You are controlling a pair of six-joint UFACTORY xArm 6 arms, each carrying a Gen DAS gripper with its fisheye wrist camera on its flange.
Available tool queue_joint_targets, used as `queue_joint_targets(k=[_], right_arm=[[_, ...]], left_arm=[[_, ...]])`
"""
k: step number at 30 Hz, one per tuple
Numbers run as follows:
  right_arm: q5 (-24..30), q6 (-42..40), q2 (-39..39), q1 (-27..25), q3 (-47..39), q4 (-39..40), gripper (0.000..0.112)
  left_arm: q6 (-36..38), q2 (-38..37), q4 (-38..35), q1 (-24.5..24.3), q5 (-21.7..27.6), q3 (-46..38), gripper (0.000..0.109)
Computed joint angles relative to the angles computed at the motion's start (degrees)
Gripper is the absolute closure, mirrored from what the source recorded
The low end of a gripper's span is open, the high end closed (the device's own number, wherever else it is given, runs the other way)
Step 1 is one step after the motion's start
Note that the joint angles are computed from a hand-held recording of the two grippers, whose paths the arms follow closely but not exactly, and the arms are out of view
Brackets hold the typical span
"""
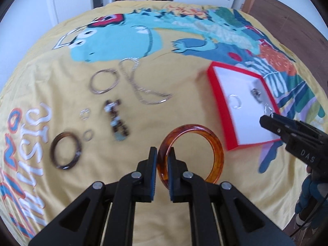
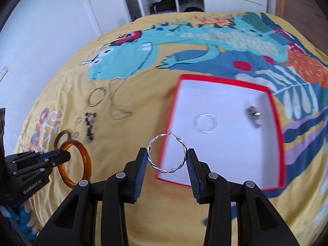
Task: Organize jewelry
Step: 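Carry bangle and hoop into the red box and open both tools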
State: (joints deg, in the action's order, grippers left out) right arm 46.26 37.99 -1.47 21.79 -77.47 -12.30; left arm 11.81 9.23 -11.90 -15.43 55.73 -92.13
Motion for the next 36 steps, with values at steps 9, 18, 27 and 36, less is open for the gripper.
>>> queue_joint_targets(k=[9,18,27,36], right_arm=[[1.0,-6.2,-6.1,-7.8,7.9,3.2,0.074],[0.1,-21.1,-5.4,-12.9,10.6,13.6,0.074],[3.8,-29.8,-2.2,-13.8,9.3,15.1,0.074],[4.8,-31.2,-0.4,-13.3,8.3,13.7,0.073]], left_arm=[[-3.0,8.9,1.5,-9.6,1.5,-10.6,0.1],[-5.2,20.1,6.6,-14.3,5.8,-23.6,0.1],[-7.2,26.2,9.0,-15.3,10.6,-30.1,0.1],[-8.3,25.4,8.9,-15.2,9.3,-28.1,0.1]])
